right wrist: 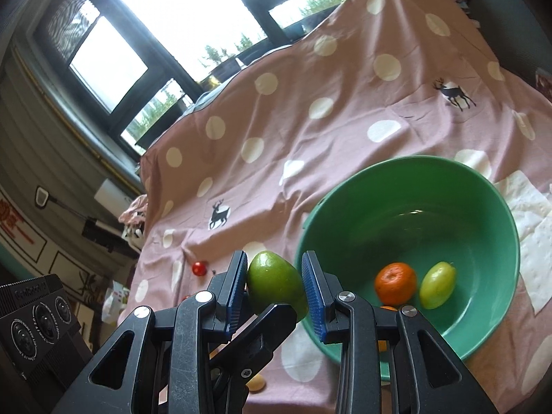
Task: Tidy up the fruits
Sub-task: 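Lower the green plum into the bowl and open the right gripper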
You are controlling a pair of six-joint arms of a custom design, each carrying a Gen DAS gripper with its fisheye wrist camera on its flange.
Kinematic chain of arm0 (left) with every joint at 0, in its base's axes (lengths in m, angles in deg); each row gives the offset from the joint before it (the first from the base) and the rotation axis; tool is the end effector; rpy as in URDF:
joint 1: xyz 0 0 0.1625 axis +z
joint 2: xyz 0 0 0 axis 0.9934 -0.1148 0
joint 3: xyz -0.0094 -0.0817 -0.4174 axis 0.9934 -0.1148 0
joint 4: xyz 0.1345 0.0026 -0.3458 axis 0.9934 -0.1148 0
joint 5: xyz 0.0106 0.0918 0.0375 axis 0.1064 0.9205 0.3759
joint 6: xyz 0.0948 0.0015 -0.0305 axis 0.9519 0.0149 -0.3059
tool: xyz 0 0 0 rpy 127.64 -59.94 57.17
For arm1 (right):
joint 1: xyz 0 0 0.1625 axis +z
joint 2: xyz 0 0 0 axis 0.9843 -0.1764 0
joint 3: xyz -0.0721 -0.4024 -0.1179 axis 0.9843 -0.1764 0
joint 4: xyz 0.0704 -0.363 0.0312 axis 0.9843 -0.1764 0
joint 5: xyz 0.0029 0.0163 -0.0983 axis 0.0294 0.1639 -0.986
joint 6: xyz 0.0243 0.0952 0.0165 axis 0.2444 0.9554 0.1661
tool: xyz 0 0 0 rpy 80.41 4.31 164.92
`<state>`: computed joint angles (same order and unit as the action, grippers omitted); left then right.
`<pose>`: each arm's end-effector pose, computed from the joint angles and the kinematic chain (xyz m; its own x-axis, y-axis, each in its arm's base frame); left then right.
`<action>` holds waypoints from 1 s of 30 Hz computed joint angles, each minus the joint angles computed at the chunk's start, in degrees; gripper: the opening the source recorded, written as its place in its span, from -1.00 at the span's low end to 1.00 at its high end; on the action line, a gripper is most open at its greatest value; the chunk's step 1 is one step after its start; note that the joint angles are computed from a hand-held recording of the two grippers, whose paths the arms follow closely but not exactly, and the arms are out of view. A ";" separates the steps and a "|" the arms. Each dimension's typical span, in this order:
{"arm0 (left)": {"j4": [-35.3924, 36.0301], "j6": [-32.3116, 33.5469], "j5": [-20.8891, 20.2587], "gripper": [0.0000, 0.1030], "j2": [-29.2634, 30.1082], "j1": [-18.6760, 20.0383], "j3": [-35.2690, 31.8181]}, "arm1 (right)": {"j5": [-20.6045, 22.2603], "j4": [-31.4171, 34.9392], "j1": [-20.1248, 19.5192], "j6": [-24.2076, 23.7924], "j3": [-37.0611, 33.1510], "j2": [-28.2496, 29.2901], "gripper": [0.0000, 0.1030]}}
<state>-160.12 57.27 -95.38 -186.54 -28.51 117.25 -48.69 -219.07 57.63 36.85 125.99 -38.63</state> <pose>-0.0558 -0.3529 0.3886 -0.7627 0.5803 -0.2854 0.6440 0.6407 -0.4181 0.4571 -0.3333 -0.0245 -0.9719 0.0695 0.2250 -0.1320 0.6304 -0.7650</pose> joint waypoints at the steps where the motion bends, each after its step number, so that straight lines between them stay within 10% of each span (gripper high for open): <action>1: -0.05 -0.06 -0.13 -0.42 0.29 -0.17 0.07 | -0.27 -0.37 -0.10 0.33 0.44 -0.19 -0.31; 30: 0.87 -0.18 -3.24 -0.41 9.41 -0.20 -0.39 | -2.11 -3.86 -3.94 9.27 9.38 -3.71 -0.31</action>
<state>-159.25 57.09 -98.63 -177.13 -28.71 116.86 -50.81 -222.93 53.68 46.12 135.36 -42.34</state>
